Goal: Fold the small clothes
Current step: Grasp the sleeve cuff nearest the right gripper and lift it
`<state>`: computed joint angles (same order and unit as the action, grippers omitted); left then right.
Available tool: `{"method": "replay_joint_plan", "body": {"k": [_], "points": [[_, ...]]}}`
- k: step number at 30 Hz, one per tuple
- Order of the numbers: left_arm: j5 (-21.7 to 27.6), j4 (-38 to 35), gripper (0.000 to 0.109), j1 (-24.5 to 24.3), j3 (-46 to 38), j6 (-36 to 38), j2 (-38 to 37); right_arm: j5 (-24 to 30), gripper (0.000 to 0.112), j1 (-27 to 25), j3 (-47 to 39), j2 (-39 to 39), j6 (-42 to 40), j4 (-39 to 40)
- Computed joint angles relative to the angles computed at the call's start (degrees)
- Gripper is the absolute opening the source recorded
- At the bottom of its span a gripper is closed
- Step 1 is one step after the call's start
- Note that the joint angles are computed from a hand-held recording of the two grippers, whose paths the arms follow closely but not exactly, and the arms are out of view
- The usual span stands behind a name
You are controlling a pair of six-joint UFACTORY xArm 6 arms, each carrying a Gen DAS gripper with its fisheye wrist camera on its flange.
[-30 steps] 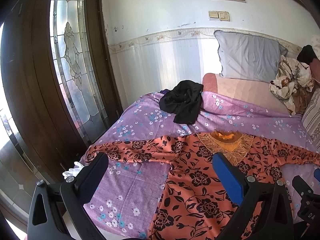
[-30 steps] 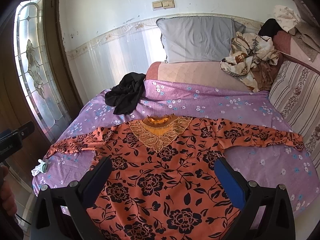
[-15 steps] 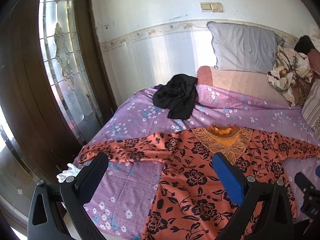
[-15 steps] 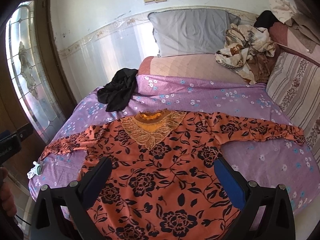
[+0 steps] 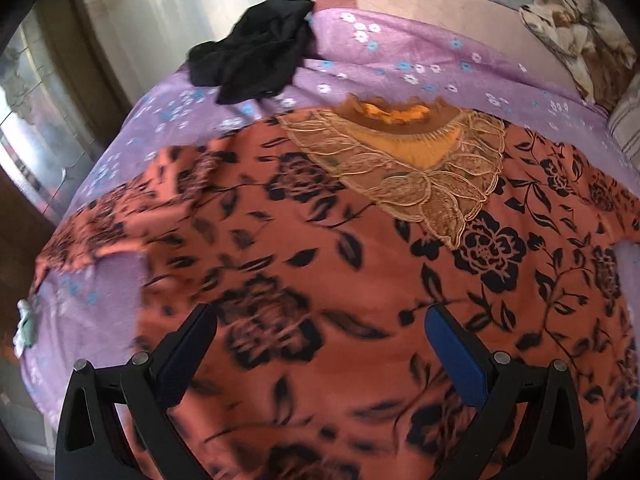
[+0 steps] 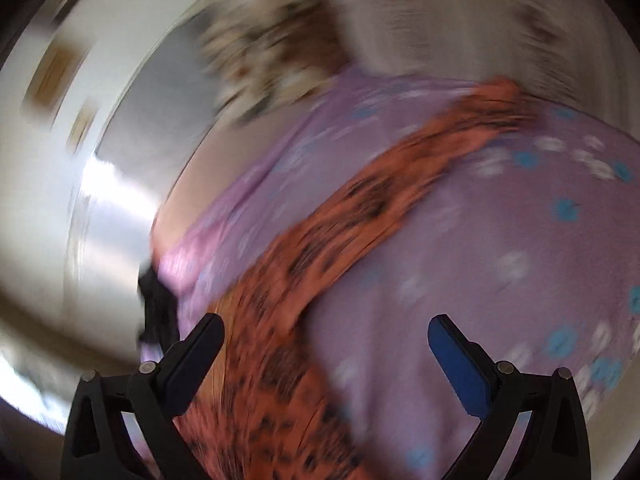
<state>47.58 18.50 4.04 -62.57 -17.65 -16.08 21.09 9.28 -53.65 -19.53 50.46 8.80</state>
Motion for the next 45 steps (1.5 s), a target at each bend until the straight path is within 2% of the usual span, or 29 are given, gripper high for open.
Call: {"method": "replay_joint_plan", "body": {"k": [2, 4, 6, 8, 9, 11, 14, 16, 18, 19, 20, 22, 24, 26, 28, 31, 33, 37, 39, 45], "points": [[-3.8, 2.0, 0.103, -0.7, 1.8, -0.4, 0.4, -2.2, 0.101, -5.5, 1.3, 1.3, 0.2, 2.0], [-3.2, 0.9, 0.103, -1.4, 0.8, 1.7, 2.6, -5.7, 0.088, -8.8, 1.4, 4.0, -5.9, 12.2], [-1.8, -3.0, 0.103, -1.9, -0.8, 4.1, 5.1, -9.4, 0.081, -11.0, -0.2, 8.2, -12.0, 24.2], [-4.8, -2.9, 0.103, -1.7, 0.8, 1.0, 4.5, -11.0, 0.074, -12.2, -2.7, 12.6, -15.9, 32.4], [-4.3, -3.6, 0.103, -1.6, 0.6, 0.5, 4.7, -11.6, 0.071, -12.5, -3.9, 14.5, -15.8, 34.3], [-3.4, -5.6, 0.103, -1.4, 0.0, 1.1, 4.9, -13.2, 0.064, -13.3, -6.7, 18.2, -11.3, 30.9], [-3.5, -6.7, 0.103, -1.2, 0.5, 2.6, 4.1, -11.7, 0.051, -15.8, -11.4, 22.8, 1.5, 15.4], [-3.9, -7.0, 0.103, -0.9, 0.7, 3.2, 4.1, -10.5, 0.029, -16.5, -12.8, 24.5, 5.8, 11.0], [-4.1, -7.6, 0.103, -0.8, 1.2, 3.6, 3.8, -11.4, 0.019, -16.5, -11.2, 23.9, 7.2, 9.7], [-4.5, -7.6, 0.103, -0.8, 0.7, 3.7, 4.8, -11.7, 0.013, -16.2, -10.7, 23.6, 5.7, 11.7], [-4.6, -7.7, 0.103, -0.7, 0.6, 3.8, 4.9, -11.1, 0.01, -16.1, -10.1, 23.0, 2.7, 15.1], [-4.7, -7.6, 0.103, -0.6, 1.0, 4.3, 4.6, -10.5, 0.007, -16.1, -8.8, 21.6, 1.1, 16.4], [-4.5, -8.2, 0.103, -0.4, 0.8, 5.8, 4.5, -8.0, 0.006, -16.4, -8.1, 18.6, 1.3, 12.8], [-2.4, -10.0, 0.103, 0.0, -0.8, 8.1, 5.2, -8.3, 0.006, -16.3, -7.4, 15.8, -0.2, 12.2], [-0.8, -8.4, 0.103, 0.2, -2.6, 7.4, 5.7, -9.0, 0.006, -15.8, -7.3, 13.7, -1.3, 12.4], [-7.0, 0.9, 0.103, 1.0, -1.0, 0.0, 3.2, -8.8, 0.006, -14.0, -8.6, 11.3, -4.3, 14.4], [-8.5, 3.3, 0.103, 2.0, -1.3, -1.9, 2.4, -8.4, 0.006, -11.7, -10.3, 10.3, -7.3, 17.2], [-8.3, -0.4, 0.103, 6.5, -2.3, -1.3, 0.5, -6.4, 0.006, -5.3, -17.9, 12.6, -8.1, 15.8], [-8.1, -1.3, 0.103, 8.6, -2.5, -1.6, -0.1, -5.3, 0.006, -0.9, -24.3, 16.3, -7.5, 13.8], [-9.2, 4.1, 0.103, 16.2, -1.9, -3.9, -1.2, 0.4, 0.006, 13.6, -49.9, 34.0, -11.4, 14.2]]}}
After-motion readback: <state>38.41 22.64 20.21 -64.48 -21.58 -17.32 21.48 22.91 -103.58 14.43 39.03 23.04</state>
